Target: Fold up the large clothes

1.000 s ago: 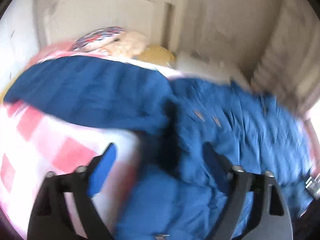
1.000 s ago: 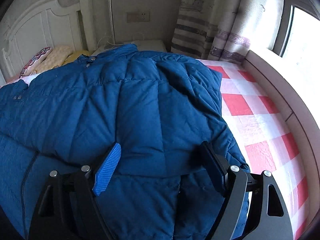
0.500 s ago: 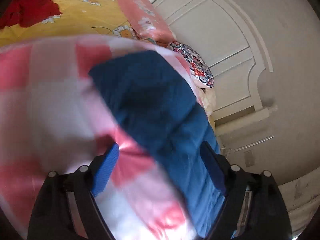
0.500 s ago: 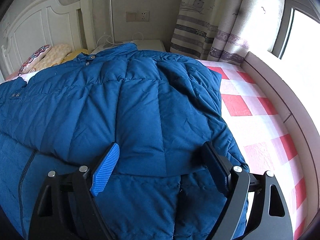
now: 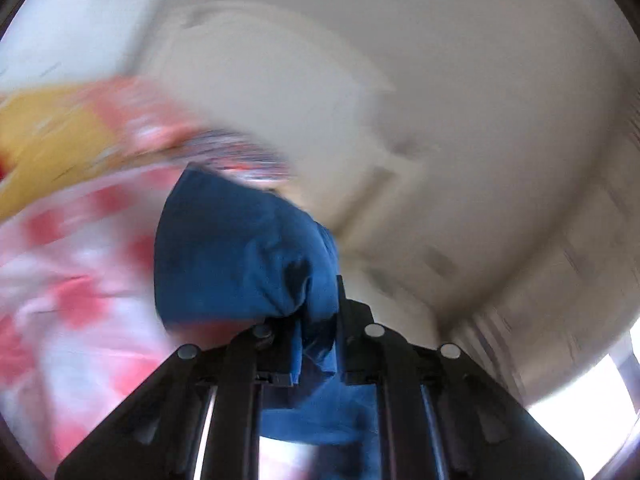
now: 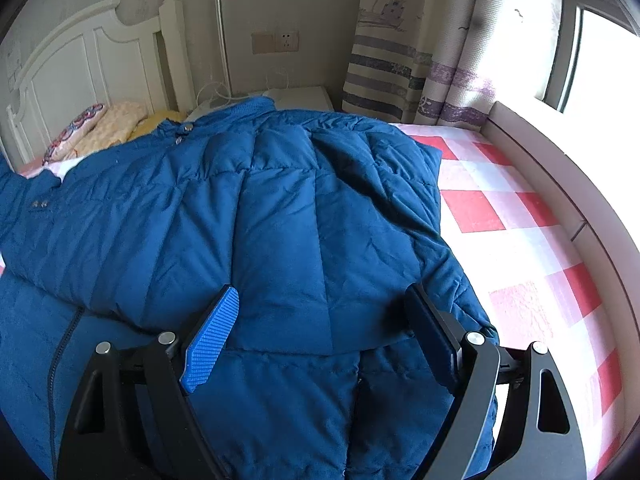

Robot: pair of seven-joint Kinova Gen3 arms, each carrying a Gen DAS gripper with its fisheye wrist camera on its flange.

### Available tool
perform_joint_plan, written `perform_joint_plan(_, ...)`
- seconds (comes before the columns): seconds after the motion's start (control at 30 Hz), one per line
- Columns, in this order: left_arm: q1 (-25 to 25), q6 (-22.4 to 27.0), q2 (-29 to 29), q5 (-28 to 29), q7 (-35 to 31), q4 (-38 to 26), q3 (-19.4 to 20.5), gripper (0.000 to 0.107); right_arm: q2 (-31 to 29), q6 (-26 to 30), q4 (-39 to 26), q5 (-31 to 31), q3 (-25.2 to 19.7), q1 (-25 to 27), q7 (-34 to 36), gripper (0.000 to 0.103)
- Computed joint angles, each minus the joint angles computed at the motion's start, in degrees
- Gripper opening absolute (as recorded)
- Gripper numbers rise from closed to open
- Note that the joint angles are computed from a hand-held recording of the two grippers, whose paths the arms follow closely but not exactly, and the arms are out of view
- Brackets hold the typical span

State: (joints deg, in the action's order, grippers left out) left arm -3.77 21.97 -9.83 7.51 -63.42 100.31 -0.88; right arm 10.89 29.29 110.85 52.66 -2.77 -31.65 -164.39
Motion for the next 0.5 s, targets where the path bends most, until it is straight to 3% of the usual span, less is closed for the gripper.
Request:
perform_joint_plan(0.1, 7.37, 0.15, 3.73, -2.13, -2.46, -5.03, 5.91, 0.012, -0.89, -1.57, 1.36, 1.98, 0.54, -0.03, -3.20, 0.082)
perform_joint_plan(0.2, 15.34, 2.05, 11.28, -7.50, 0.38, -10.65, 9.86, 0.013, -1.85, -4.25, 2.90, 3.63, 0.83, 0.95, -6.22, 0.082)
perform_joint_plan(0.3, 22.76, 4.41, 19.24, -10.28, 3.11, -14.96, 9.70, 0.020, -2.83, -7.38, 4.58, 5.62, 1.29, 2.04, -9.82, 0.081)
perform_joint_plan(0.37, 27.78, 4.87, 24.55, -9.88, 2.14, -16.80, 7.45, 0.041, -3.32, -9.04, 5.53, 7.07, 1.49, 2.75, -12.26, 0.081)
perform_joint_plan(0.4, 30.43, 6.29, 27.20, -11.07, 2.32, -18.42, 6.23, 0.063, -3.51, -9.58, 5.90, 7.68, 1.58, 3.07, -13.61, 0.081)
perform_joint_plan(0.43, 33.06, 8.62, 29.11, -13.19, 3.42, -20.09, 4.53, 0.079, -3.85, -11.00, 6.57, 8.56, 1.87, 3.62, -15.30, 0.081)
perform_joint_plan(0.5, 37.37, 11.35, 29.79, -17.79, 4.91, -21.02, 1.01, 0.081, -4.35, -13.62, 7.76, 10.88, 2.38, 4.54, -18.50, 0.081)
